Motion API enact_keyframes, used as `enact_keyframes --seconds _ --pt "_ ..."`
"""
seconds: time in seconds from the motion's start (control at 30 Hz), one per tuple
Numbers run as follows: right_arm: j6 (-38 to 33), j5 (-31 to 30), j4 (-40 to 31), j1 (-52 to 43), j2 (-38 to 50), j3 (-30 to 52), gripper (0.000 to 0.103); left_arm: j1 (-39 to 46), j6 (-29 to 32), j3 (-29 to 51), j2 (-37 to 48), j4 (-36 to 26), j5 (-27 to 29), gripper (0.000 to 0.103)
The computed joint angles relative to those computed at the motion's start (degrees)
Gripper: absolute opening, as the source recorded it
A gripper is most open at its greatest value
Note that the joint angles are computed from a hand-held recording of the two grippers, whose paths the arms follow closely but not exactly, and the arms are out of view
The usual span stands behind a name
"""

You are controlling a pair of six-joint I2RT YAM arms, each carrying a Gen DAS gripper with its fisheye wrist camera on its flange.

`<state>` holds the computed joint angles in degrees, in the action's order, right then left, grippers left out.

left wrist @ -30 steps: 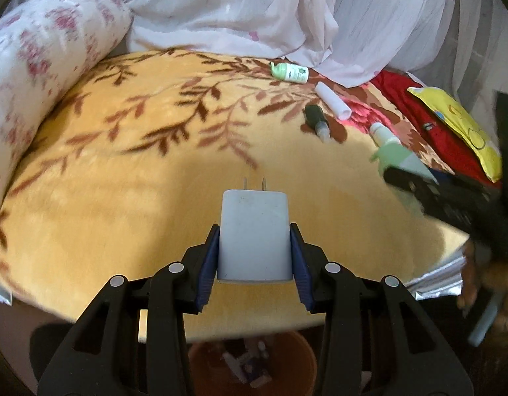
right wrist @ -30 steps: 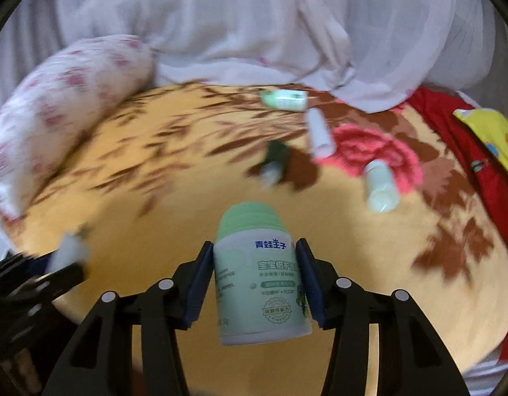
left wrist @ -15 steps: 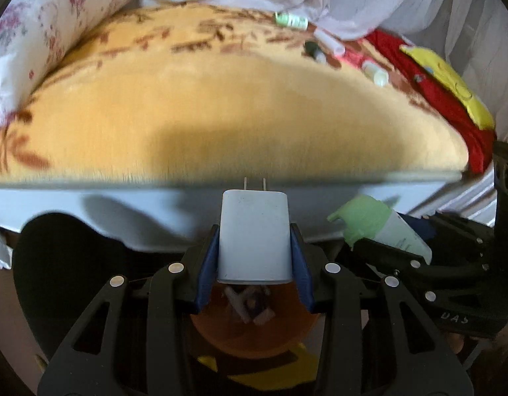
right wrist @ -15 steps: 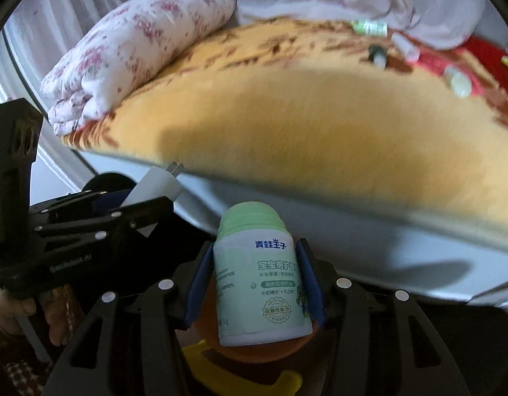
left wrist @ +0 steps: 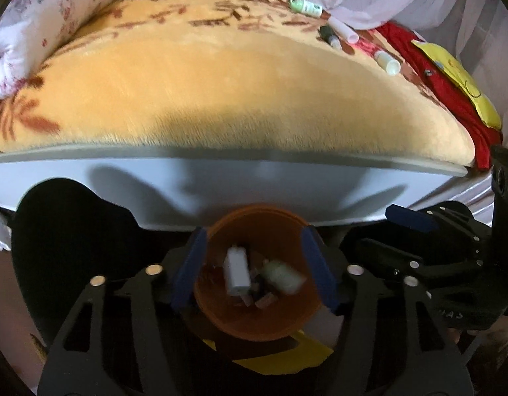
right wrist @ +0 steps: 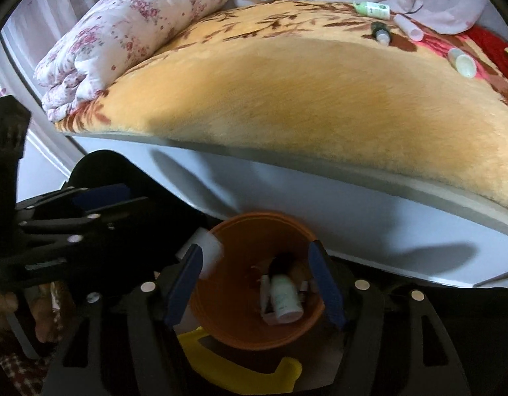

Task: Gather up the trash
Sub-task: 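Carry the charger and jar over the orange bin and open both tools, then grasp the dark green spray bottle with the left tool while the right tool grasps the pale green bottle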

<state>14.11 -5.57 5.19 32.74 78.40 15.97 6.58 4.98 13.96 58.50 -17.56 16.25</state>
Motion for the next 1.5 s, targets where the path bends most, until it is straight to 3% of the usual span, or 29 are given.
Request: enact_keyframes --seconds 0.23,0.4,0.57,0.7,0.83,1.0,1.17,1.23,1.27,1.3,1.33,1.5 --pt "-3.51 -2.09 -1.19 -6.55 -5.43 -0.41 0.067 -3.54 -1.46 3.1 0.27 0.66 -1.36 0.067" --pt "-7.51 -4.28 -1.84 -15.81 -11.18 0.48 0.07 -13.16 -5.75 10.27 4.19 5.84 -6.3 0.077" --pt "-11.23 -5.18 -1.37 -24.56 -12.57 2.88 0.071 -21.2 -8.56 23.12 19.3 13.26 -11.38 0.078" --pt "-14.72 -6.61 -0.42 -30.93 -13.16 3.47 0.072 -24.11 -10.88 39.39 36.44 13.53 -12.14 0.078" --pt "-16.96 -10.11 0.08 -37.1 -11.78 4.45 0.072 -26.87 -13.26 56.53 51.54 9.1 -15.24 0.078" --pt "-18.9 -12.65 0.92 -42.67 -9.42 5.72 0.072 -28.47 -16.55 81.25 69.93 -1.46 -18.41 0.078" --pt "-19.69 -14.25 1.51 -45.96 -7.22 7.06 0.072 -28.83 -18.32 100.5 82.34 -11.46 -21.19 0.073" --pt "-19.65 -14.35 1.9 -46.25 -6.11 7.61 0.072 -28.8 -18.51 106.92 86.25 -15.26 -21.91 0.064" --pt "-19.65 -14.37 2.03 -46.3 -5.54 7.95 0.072 -28.61 -18.36 111.8 89.21 -18.74 -21.57 0.045" --pt "-19.51 -14.2 2.15 -46.15 -5.24 8.13 0.072 -28.26 -18.26 113.79 90.5 -20.16 -20.69 0.038" --pt "-19.35 -14.05 2.48 -45.99 -4.73 8.44 0.072 -27.89 -18.52 112.91 90.21 -19.3 -19.78 0.038" --pt "-19.09 -12.49 3.59 -44.97 -2.12 10.96 0.072 -26.92 -16.37 90.53 76.69 -5.95 -17.48 0.037"
